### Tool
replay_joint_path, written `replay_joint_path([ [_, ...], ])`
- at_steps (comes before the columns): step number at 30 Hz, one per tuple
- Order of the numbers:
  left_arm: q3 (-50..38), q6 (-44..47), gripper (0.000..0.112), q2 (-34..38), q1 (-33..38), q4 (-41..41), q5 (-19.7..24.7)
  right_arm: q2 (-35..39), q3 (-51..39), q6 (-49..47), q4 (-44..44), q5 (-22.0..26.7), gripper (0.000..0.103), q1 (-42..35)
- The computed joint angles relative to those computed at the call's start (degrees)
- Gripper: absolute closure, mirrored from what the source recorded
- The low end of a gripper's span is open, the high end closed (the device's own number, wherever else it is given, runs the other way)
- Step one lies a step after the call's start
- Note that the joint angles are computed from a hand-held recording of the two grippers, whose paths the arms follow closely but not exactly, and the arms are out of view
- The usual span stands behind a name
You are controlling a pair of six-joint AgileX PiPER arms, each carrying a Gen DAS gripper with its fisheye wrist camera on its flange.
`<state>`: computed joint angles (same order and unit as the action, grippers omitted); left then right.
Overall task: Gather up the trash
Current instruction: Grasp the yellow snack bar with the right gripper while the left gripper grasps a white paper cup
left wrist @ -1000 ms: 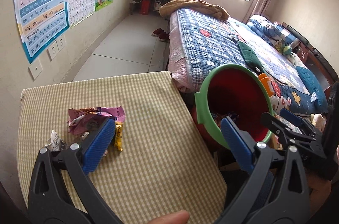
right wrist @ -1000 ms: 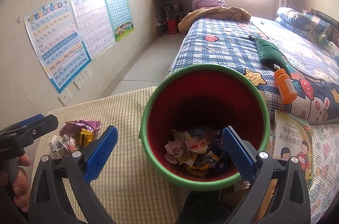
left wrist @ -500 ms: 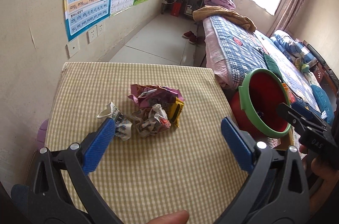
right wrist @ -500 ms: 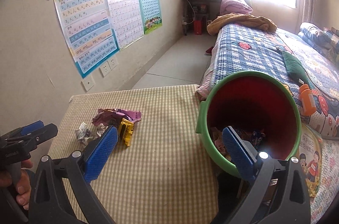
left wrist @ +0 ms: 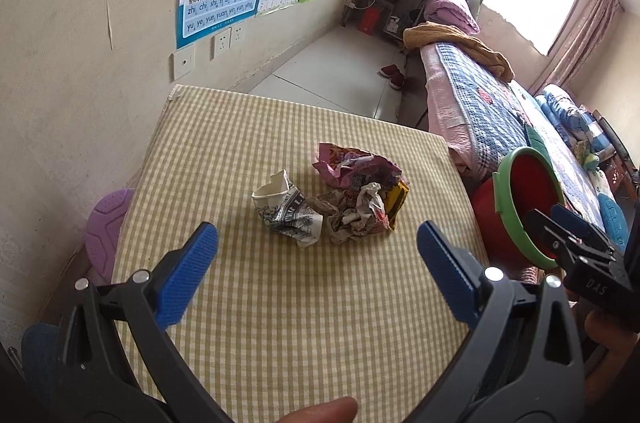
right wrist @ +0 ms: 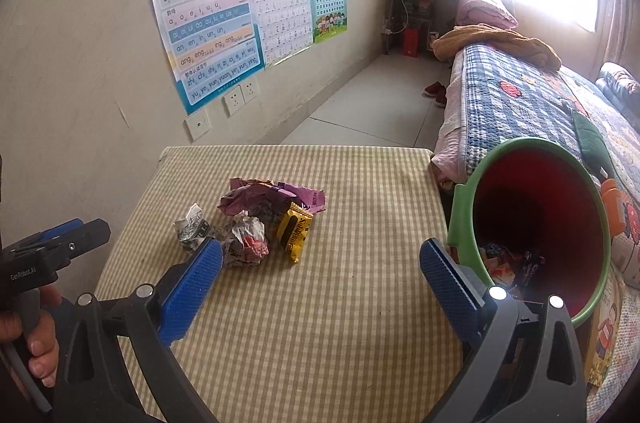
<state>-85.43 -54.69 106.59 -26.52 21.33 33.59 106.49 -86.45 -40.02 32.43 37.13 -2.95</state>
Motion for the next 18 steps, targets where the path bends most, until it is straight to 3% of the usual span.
replay_joint_path([
  [10, 0.7, 2.2, 0.015, 1.0, 2.8, -2.4, -1.6, 3.4, -2.5, 2.9, -2.8, 0.0, 0.007, 3.3],
  [18, -3.4, 7.4, 0.015, 5.6, 5.3, -6.4, -1.6, 10.4, -10.0, 6.1, -4.8, 2.5, 0.007, 4.3],
])
